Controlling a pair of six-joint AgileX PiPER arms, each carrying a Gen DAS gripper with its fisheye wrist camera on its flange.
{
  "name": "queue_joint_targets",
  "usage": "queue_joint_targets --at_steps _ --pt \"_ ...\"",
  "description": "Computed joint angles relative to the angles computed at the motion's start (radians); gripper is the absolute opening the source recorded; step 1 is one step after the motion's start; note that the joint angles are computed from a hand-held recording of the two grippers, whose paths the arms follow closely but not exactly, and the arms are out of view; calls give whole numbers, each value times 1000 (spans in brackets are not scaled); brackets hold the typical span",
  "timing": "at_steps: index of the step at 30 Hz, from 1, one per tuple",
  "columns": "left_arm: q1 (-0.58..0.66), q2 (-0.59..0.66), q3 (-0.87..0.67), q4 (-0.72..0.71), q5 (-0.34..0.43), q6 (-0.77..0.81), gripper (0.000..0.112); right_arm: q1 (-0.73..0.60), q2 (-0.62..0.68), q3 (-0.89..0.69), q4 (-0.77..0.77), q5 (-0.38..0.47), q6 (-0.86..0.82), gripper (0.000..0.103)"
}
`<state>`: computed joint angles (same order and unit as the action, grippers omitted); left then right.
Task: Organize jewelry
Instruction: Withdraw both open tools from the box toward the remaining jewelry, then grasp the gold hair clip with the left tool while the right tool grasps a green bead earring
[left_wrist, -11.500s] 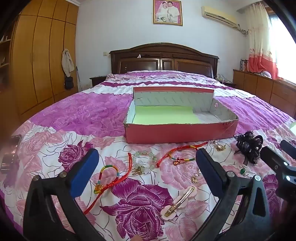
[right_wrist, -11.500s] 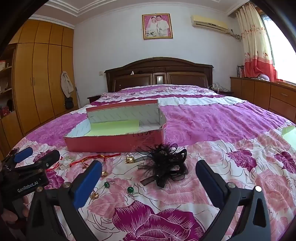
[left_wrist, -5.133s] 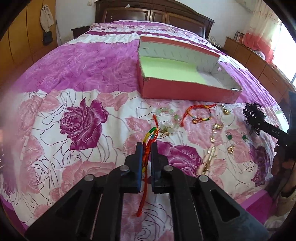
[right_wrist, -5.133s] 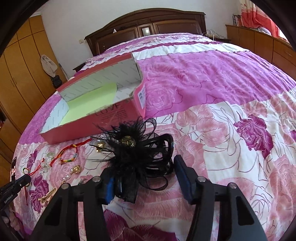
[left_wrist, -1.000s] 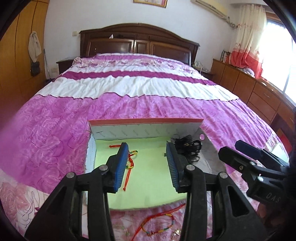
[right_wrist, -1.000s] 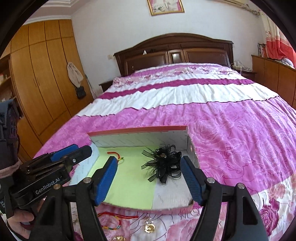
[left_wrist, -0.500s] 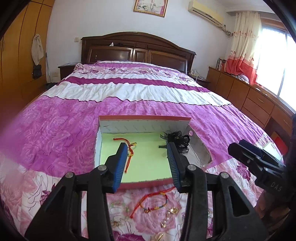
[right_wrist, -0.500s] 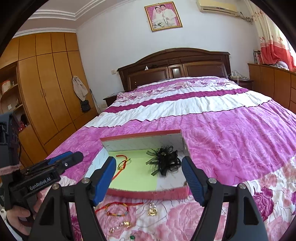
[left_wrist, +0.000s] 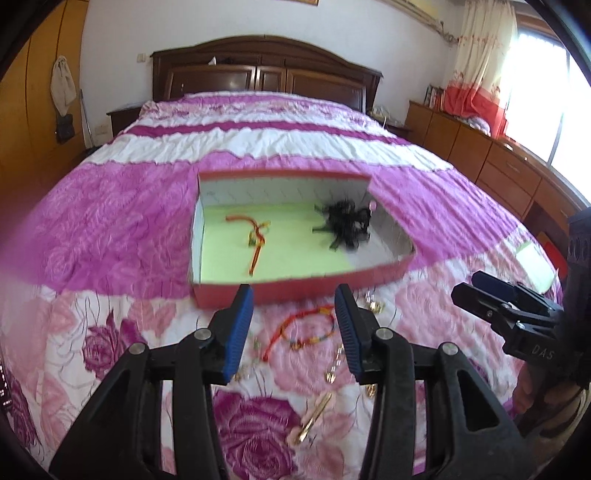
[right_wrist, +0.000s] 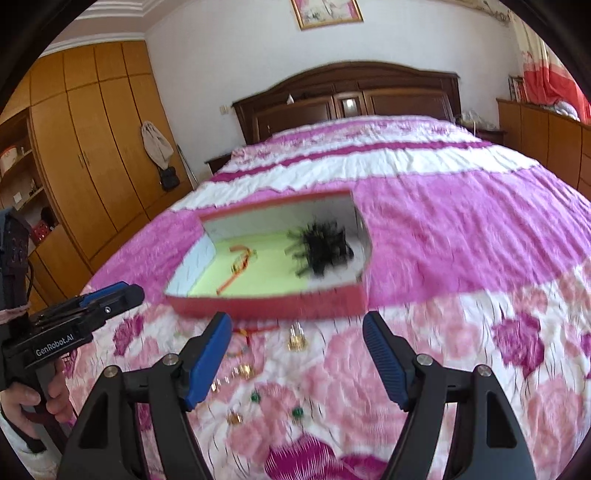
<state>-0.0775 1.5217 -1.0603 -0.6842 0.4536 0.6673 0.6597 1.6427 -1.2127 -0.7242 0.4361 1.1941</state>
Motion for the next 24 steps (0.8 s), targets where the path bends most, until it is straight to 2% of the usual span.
queue_joint_targets --at_steps 4,11,14,24 --pt "-10 13 8 112 27 -86 37 9 -4 33 43 14 -27 76" --pt "-15 20 37 179 76 -113 38 8 7 51 151 28 -114 75" --pt "-23 22 46 197 92 -115 38 3 18 58 208 21 -155 67" --pt "-47 45 77 227 116 -102 37 -3 64 63 378 14 -313 55"
